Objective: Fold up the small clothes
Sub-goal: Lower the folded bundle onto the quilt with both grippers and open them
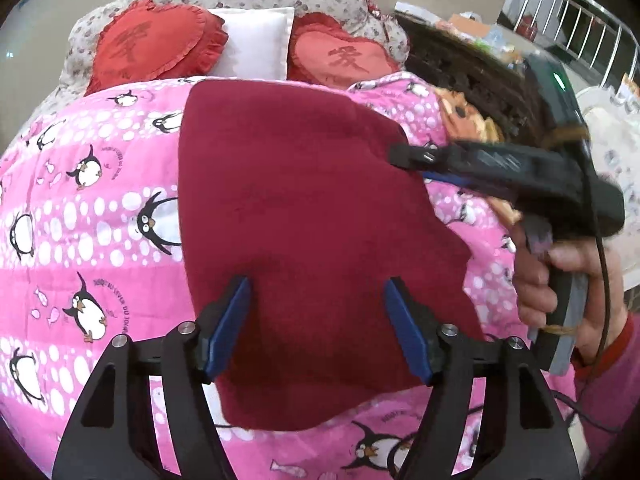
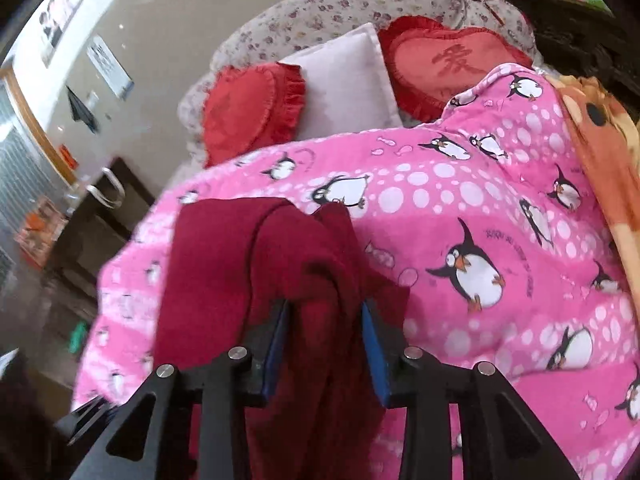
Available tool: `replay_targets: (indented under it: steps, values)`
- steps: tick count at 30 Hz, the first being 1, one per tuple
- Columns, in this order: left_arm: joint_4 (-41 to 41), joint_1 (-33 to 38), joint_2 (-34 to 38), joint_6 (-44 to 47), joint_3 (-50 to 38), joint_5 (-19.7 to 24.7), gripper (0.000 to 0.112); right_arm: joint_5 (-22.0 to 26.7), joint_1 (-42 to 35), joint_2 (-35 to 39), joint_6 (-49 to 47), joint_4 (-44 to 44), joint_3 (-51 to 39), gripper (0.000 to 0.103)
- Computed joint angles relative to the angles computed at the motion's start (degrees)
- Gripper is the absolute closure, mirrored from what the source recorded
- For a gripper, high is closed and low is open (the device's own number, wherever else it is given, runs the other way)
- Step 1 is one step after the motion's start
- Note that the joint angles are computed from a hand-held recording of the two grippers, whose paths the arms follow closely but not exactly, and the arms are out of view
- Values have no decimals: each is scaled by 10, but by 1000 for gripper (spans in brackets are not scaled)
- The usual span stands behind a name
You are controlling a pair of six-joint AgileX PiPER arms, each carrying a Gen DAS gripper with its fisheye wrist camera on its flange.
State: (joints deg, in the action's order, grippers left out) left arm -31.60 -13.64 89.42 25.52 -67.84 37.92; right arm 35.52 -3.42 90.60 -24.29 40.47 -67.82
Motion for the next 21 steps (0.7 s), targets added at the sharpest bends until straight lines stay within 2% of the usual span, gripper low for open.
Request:
replay_targets:
  steps: [1,2,3,4,5,9,10,13,16,18,20,21]
  values:
    - [-25,16,-4,21,1,10,43,-1,-9,-19,-19,17,20,44]
    - [-56,36,-6,47,3,18,42,1,-17,-32,-40,39,35,37]
    - [-80,51,-7,66,6,23,41,8,-30,-44,-79,78,56,24]
    - [-100,65,-2,80,4,31,34,21,-43,-52,-116,119,75,18]
    - [-117,80,9,87,-3,42,30,30,-46,-55,-130,136,86,17]
    - [-174,120,64,92,-34,93,30,33,-28,-21,-139,132,86,15]
    - [-191,128,80,95,-40,106,30,35,-30,-14,-165,159,93,15]
    - [-234,138,109,113,-47,117,25,58,-47,11,-238,247,105,12]
    - [-255,138,141,111,-66,129,24,70,-42,40,-250,274,95,9]
    - [-254,135,161,95,-83,140,24,56,-32,39,-252,274,97,8]
    - [-260,136,175,82,-96,152,24,41,-21,35,-243,266,98,10]
    - [-256,133,176,75,-102,151,25,37,-19,32,-242,268,99,16]
